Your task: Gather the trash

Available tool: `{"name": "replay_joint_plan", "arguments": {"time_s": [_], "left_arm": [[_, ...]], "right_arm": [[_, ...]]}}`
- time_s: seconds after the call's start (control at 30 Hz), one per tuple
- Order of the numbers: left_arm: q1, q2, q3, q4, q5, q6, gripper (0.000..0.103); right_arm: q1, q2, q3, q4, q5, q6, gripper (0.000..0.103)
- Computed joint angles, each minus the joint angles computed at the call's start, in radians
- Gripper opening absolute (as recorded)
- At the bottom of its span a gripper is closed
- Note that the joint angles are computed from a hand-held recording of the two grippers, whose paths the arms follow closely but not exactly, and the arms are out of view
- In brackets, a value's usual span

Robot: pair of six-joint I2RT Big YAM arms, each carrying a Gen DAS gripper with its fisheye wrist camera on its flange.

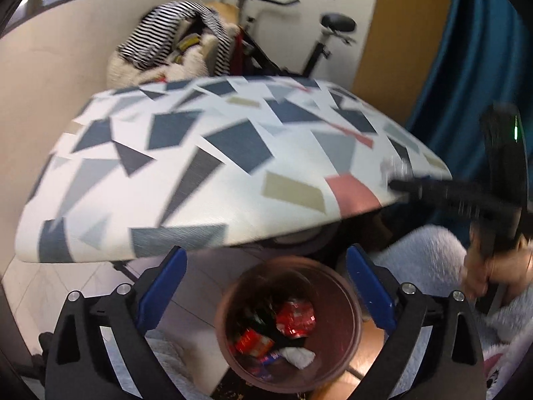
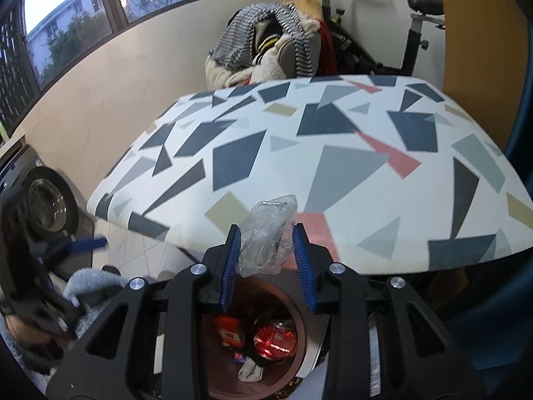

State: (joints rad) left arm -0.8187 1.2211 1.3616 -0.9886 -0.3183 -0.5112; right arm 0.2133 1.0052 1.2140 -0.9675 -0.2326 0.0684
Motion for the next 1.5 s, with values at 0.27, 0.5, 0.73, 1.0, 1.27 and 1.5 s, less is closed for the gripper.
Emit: {"name": "replay_joint_plan", "arguments": {"time_s": [0.27, 0.5, 0.73, 1.0, 1.27, 1.5], "left_arm": [[0.025, -0.055, -0.006, -0.019, -0.085, -0.036, 0.097], [0.037, -0.091, -0.031, -0.041, -0.137, -0.075, 0.097], [0.046, -0.108, -0.045, -0.051, -0.155, -0.093, 0.097], [0.027, -0.105, -0.030, -0.021, -0.190, -0.052, 0.097], [0.012, -0.065, 0.071, -0.006, -0.229, 0.029, 0.097], [-0.002, -0.028, 0.193, 0.011, -0.293, 0.095, 0.097]], "right_arm": [[0.069, 0.029, -0.015, -0.041, -0.012, -0.050, 0.035], [0.134, 0.045, -0.026, -0.055, -0.008, -0.078, 0.036], [0.222, 0.070, -0.029, -0.031, 0.041, -0.054, 0.045], [0.274, 0.021, -0.034, 0.002, 0.197, -0.024, 0.095], [0.238, -0.046, 0.014, 0.011, 0.280, -0.032, 0.097], [0.166, -0.058, 0.087, 0.033, 0.297, -0.081, 0.097]]}}
